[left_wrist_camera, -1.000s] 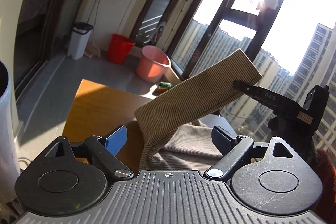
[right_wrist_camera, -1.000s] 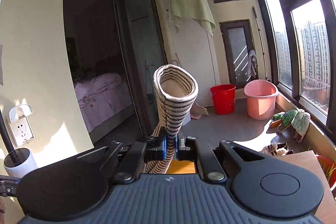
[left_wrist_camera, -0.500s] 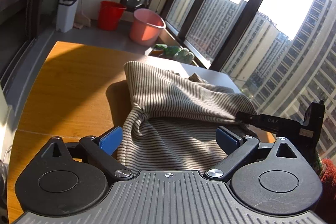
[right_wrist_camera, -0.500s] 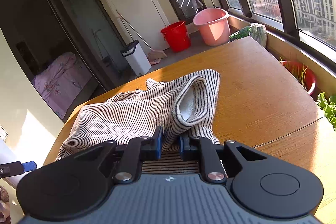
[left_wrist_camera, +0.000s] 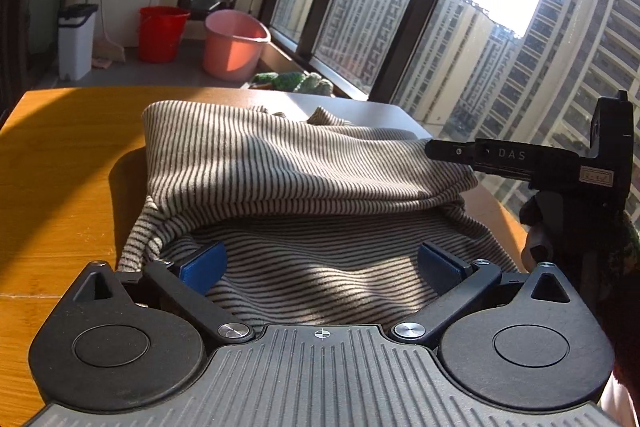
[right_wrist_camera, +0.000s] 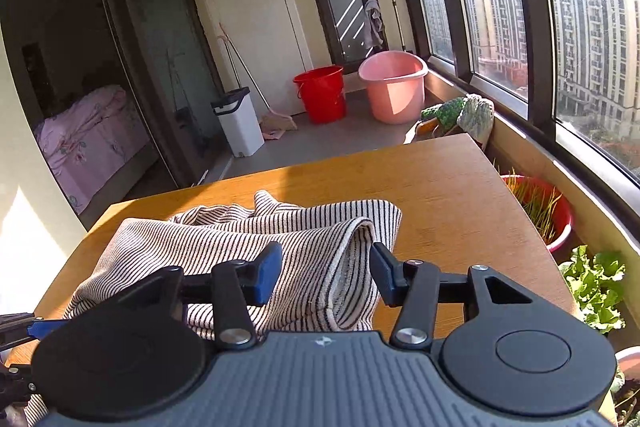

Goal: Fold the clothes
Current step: 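Smooth the folded sweater flat with both grippers open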

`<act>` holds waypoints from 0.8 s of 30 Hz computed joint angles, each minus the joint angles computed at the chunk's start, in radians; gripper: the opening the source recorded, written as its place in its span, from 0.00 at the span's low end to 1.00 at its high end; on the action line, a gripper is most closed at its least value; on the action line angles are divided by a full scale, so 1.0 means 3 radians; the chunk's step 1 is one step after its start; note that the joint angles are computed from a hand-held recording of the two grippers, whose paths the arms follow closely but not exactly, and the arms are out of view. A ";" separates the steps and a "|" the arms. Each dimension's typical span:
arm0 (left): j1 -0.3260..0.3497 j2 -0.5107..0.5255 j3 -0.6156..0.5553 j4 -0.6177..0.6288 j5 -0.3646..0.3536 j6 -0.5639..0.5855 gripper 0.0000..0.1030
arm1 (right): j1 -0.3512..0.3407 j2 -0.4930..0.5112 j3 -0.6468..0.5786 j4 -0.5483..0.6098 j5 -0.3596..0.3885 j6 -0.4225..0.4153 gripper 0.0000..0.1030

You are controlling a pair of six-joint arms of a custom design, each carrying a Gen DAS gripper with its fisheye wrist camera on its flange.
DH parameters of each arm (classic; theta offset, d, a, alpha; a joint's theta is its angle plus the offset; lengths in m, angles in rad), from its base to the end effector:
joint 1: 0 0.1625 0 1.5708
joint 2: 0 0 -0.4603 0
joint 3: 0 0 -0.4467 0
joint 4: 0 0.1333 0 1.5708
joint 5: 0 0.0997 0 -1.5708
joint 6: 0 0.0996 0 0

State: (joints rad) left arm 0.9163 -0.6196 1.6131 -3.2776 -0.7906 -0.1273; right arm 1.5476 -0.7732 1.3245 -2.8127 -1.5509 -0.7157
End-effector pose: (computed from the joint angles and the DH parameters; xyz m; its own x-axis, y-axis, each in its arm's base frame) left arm -0.2893 -0.7111 0.0672 -0.8957 -0.0092 -0.4446 0.3495 0.6037 -0.7166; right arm 0.1155 -0.8531 0.2368 -0.7662 -0.4977 0.4064 -0.6425 0.5885 -0.4908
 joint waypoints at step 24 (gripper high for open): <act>0.0016 -0.0027 -0.0079 -0.0033 -0.0167 0.0288 1.00 | -0.0018 -0.0127 0.0198 -0.0389 0.0081 -0.0415 0.68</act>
